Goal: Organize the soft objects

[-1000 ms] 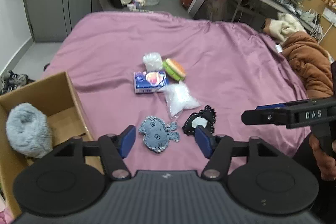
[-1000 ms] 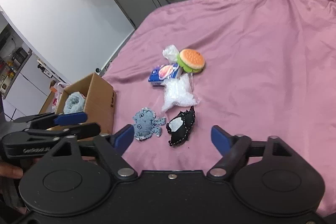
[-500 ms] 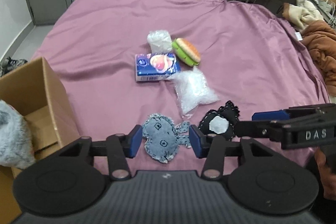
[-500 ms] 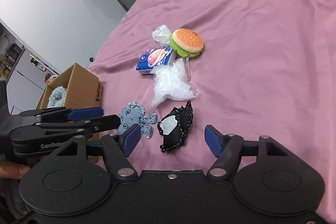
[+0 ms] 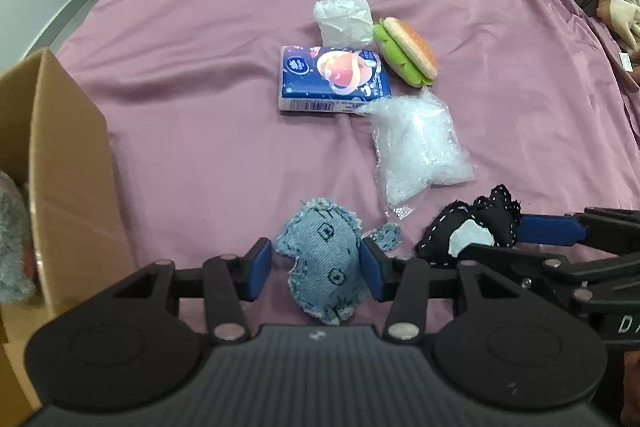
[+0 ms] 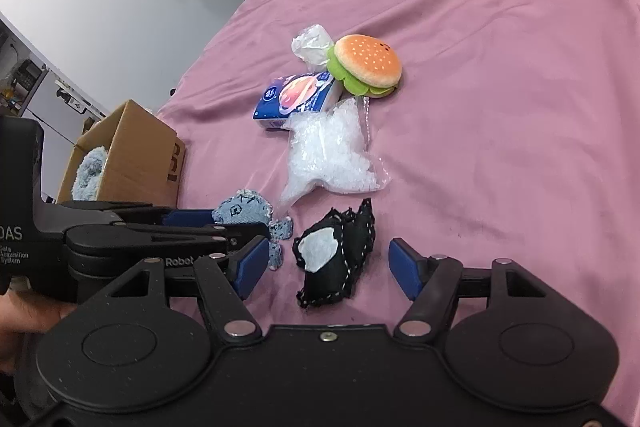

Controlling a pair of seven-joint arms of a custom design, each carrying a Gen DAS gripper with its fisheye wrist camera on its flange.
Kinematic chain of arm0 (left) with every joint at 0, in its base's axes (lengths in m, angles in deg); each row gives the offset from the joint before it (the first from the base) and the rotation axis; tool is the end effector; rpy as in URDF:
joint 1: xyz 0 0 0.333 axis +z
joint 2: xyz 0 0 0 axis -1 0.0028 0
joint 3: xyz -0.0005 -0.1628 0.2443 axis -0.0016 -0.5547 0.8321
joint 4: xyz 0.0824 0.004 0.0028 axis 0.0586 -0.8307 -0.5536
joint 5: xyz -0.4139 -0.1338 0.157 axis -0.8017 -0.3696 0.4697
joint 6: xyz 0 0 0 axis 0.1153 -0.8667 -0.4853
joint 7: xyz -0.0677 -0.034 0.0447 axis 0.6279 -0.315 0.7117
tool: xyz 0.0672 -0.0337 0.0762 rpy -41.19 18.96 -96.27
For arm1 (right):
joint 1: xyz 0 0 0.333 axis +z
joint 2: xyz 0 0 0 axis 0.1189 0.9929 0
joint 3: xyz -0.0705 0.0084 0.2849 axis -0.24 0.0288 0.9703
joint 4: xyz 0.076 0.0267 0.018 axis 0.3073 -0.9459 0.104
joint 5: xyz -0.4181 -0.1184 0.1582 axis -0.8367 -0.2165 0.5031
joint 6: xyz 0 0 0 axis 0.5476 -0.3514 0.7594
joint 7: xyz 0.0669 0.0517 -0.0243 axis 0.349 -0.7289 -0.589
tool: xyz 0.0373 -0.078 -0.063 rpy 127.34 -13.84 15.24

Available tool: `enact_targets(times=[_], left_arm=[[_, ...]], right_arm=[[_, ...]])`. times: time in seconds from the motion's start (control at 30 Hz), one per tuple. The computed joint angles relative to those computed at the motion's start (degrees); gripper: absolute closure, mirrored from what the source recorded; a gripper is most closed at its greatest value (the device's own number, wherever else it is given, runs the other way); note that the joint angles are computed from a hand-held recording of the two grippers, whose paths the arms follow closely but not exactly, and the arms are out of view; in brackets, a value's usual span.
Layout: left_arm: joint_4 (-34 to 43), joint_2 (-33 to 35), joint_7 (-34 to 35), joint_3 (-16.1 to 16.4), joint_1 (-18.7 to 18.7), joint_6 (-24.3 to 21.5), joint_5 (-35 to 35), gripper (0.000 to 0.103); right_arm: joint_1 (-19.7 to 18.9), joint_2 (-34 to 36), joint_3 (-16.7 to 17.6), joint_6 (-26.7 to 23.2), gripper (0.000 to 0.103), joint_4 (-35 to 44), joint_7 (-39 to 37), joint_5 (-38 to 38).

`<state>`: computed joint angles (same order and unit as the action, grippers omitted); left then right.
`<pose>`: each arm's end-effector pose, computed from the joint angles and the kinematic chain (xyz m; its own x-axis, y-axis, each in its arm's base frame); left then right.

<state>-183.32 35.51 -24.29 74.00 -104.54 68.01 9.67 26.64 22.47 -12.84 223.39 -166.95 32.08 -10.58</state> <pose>0.5369 -0.2860 0.3178 -0.0057 -0.9951 0.0983 -0.9134 -0.0348 -0.4056 0.5695 0.3245 0.3366 0.3435 -0.8341 -0.4317 -0.8771 -0.1205 -0.4650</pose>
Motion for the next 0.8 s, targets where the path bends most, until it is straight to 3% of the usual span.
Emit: enact_targets(times=[0.1, 0.13, 0.23, 0.4, 0.57, 0.67, 0.7, 0.8], left_arm=[[-0.57, 0.12, -1.35, 0.05, 0.02, 1.79, -1.02, 0.065], [-0.7, 0.09, -1.84, 0.06, -0.01, 2.22, -1.02, 0.075], [-1.32, -0.53, -3.58, 0.06, -0.12, 3.43, 0.72, 0.083], [-4.01, -3.86, -5.62, -0.43, 0.58, 7.0, 2.3, 0.085], [-5.95, -7.53, -7.2, -1.92, 2.31, 8.27, 3.94, 0.085], [-7.13, -9.71, -7.9, -3.15, 3.58, 8.76, 4.93, 0.085], [-7.56, -10.5, -7.81, -3.47, 3.89, 8.71, 4.82, 0.085], [-9.03, -12.68, -8.02, -4.62, 4.98, 9.38, 4.69, 0.085]], right_arm=[[0.01, 0.63, 0.0, -0.08, 0.037, 0.51, 0.51, -0.69], [-0.02, 0.75, 0.07, -0.06, 0.037, 0.59, 0.62, -0.81], [-0.02, 1.04, 0.3, 0.2, 0.037, 0.7, 1.07, -1.27], [0.05, 1.87, 0.79, 1.29, 0.037, 1.22, 2.41, -2.24], [0.29, 2.63, 1.19, 2.98, 0.044, 1.52, 5.1, -4.66], [1.07, 3.58, 0.77, 4.4, 0.069, 1.75, 8.31, -9.61], [1.24, 3.66, 0.56, 4.63, 0.075, 1.68, 9.81, -11.58], [-0.98, 2.75, 2.78, 4.55, 0.084, 1.05, 7.17, -8.0]])
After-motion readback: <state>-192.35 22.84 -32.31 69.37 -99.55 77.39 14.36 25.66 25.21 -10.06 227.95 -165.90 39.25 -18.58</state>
